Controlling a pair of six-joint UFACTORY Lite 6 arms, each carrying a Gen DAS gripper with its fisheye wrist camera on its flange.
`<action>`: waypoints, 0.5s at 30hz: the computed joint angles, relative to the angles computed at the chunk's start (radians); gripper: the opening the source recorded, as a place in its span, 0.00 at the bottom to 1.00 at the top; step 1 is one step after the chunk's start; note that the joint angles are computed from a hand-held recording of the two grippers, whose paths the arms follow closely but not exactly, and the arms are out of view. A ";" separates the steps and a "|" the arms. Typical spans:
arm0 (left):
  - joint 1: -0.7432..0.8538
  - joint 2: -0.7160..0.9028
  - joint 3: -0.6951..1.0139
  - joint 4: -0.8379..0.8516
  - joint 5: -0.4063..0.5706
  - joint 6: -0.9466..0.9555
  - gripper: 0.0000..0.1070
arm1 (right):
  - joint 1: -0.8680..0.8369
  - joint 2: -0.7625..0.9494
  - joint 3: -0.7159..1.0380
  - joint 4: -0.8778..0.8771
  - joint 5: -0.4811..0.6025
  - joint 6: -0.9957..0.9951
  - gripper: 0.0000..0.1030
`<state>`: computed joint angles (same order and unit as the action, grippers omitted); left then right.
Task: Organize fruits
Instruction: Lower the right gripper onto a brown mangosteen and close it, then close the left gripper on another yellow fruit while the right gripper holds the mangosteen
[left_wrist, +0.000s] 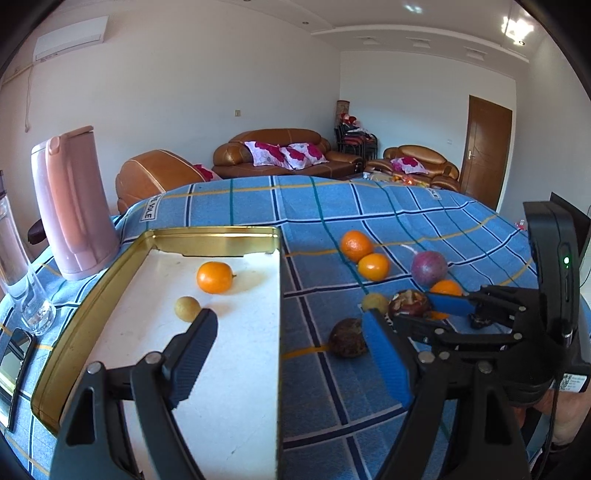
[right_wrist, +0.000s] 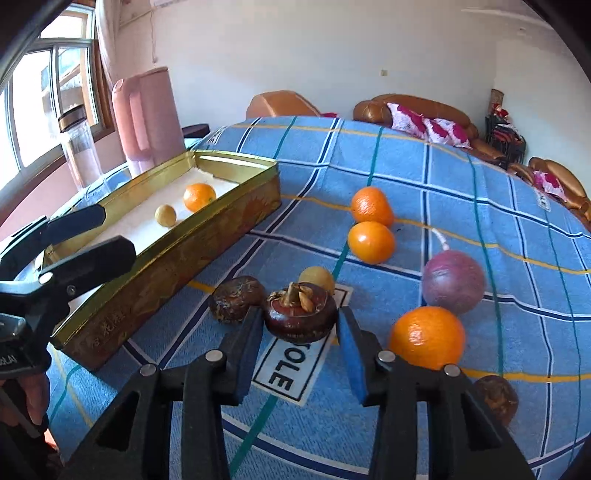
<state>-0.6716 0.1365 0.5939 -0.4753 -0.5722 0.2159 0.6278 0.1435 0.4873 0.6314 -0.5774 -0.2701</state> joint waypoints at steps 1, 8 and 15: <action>-0.016 0.022 0.030 -0.029 0.008 0.031 0.78 | 0.004 -0.020 -0.019 0.049 -0.031 -0.030 0.42; -0.073 0.247 0.319 -0.098 0.157 0.133 0.60 | -0.080 -0.123 -0.119 0.096 -0.125 -0.028 0.42; -0.077 0.493 0.622 -0.172 0.342 0.222 0.41 | -0.183 -0.213 -0.197 -0.030 -0.123 0.089 0.42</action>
<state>-0.7487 0.6295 1.2158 -0.6472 -0.2307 0.4382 0.4453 -0.0698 0.2906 0.6010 -0.7008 -0.1814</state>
